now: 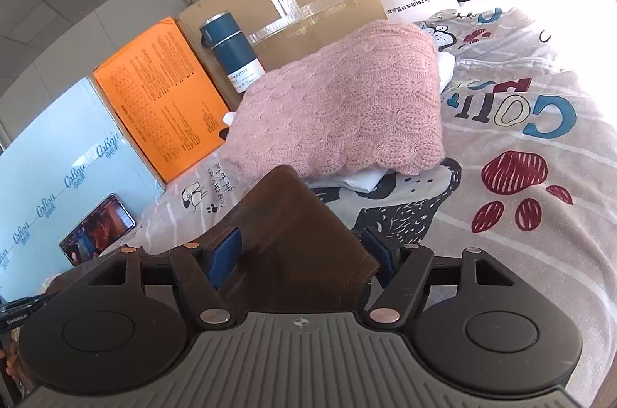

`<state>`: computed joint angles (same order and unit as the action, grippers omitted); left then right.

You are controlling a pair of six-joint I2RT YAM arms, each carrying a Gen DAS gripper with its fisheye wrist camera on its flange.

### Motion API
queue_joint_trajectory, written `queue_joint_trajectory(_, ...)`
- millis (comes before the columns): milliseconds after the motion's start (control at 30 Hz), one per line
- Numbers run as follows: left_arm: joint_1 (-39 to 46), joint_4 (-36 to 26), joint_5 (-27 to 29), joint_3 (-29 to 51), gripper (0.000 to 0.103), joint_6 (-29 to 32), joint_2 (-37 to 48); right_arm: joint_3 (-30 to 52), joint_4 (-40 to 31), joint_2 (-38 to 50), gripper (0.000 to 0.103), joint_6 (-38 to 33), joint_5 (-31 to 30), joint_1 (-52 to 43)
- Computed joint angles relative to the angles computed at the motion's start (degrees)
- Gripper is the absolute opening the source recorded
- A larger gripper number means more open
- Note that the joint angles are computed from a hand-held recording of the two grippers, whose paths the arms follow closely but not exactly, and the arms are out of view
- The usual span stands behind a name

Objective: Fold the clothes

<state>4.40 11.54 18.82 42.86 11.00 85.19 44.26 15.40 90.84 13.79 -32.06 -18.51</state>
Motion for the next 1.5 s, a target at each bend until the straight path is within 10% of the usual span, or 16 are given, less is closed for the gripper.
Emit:
queue_joint_trajectory(367, -1.3, -2.25, -11.8, 0.34, 0.025, -5.14, -2.1, -5.12, 7.6, -0.88, 0.081, 2.01, 3.63, 4.15)
queue_joint_trajectory(533, 0.19, -4.3, -9.84, -4.88, 0.081, -11.61, -14.15, -9.14, 11.58, -4.21, 0.089, 6.88, 0.6, 0.46)
queue_joint_trajectory(733, 0.61, -8.91, -3.98, -10.84, 0.086, -17.63, -23.65, -14.49, 4.07, -15.32, 0.099, 6.7, -4.95, -6.1)
queue_joint_trajectory(1067, -3.33, -13.11, -9.72, -19.64, 0.093, -24.61, -35.58, -10.59, -28.33, -22.85, 0.103, 1.08, -20.96, -18.32)
queue_joint_trajectory(1333, -2.12, -11.77, -3.54, -21.7, 0.093, -27.49, -35.74, -12.31, -19.55, -19.03, 0.103, 12.39, -22.82, -12.12)
queue_joint_trajectory(1500, -3.52, -11.01, -5.38, -21.7, 0.093, -27.71, -33.93, -15.83, -7.45, -20.56, 0.103, 21.18, -10.12, -3.94)
